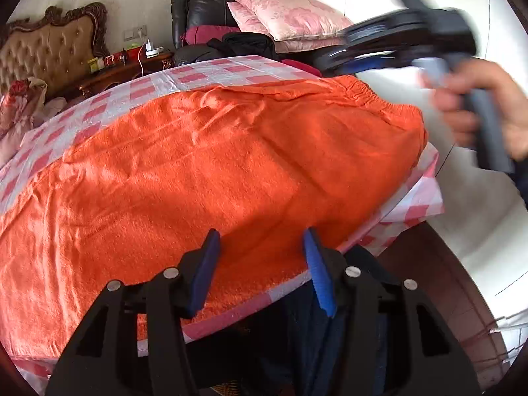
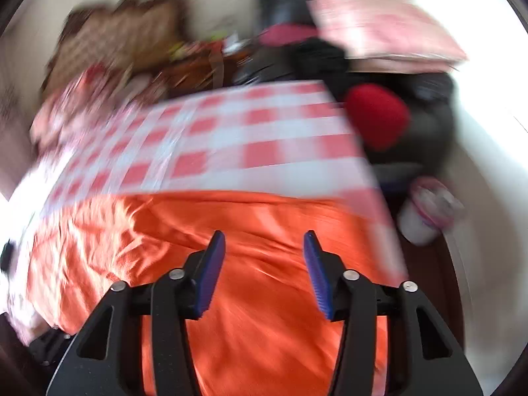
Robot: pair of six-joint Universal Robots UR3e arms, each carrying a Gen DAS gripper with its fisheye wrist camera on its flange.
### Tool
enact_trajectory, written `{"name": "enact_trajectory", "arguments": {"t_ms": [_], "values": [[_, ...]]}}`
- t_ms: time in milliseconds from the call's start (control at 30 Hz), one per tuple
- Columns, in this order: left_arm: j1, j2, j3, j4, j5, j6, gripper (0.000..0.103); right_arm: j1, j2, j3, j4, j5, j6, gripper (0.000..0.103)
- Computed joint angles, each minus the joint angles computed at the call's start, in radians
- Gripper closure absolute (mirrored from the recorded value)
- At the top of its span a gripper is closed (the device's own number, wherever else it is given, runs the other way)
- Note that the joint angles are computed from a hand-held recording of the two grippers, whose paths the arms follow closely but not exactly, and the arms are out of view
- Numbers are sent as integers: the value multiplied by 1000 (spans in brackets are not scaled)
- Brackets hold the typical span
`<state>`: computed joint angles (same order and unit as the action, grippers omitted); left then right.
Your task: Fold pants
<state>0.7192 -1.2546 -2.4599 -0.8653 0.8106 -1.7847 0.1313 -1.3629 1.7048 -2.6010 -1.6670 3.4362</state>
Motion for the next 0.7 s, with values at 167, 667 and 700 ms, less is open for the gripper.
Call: {"name": "enact_trajectory", "arguments": {"t_ms": [167, 667, 700], "values": [[17, 27, -45, 31, -6, 57, 50, -34, 226, -234, 137, -118, 66, 97], [-224, -269, 474, -201, -70, -268, 82, -242, -303, 459, -214, 92, 296, 79], [-312, -369, 578, -179, -76, -336, 82, -203, -320, 482, -203, 32, 311, 79]]}}
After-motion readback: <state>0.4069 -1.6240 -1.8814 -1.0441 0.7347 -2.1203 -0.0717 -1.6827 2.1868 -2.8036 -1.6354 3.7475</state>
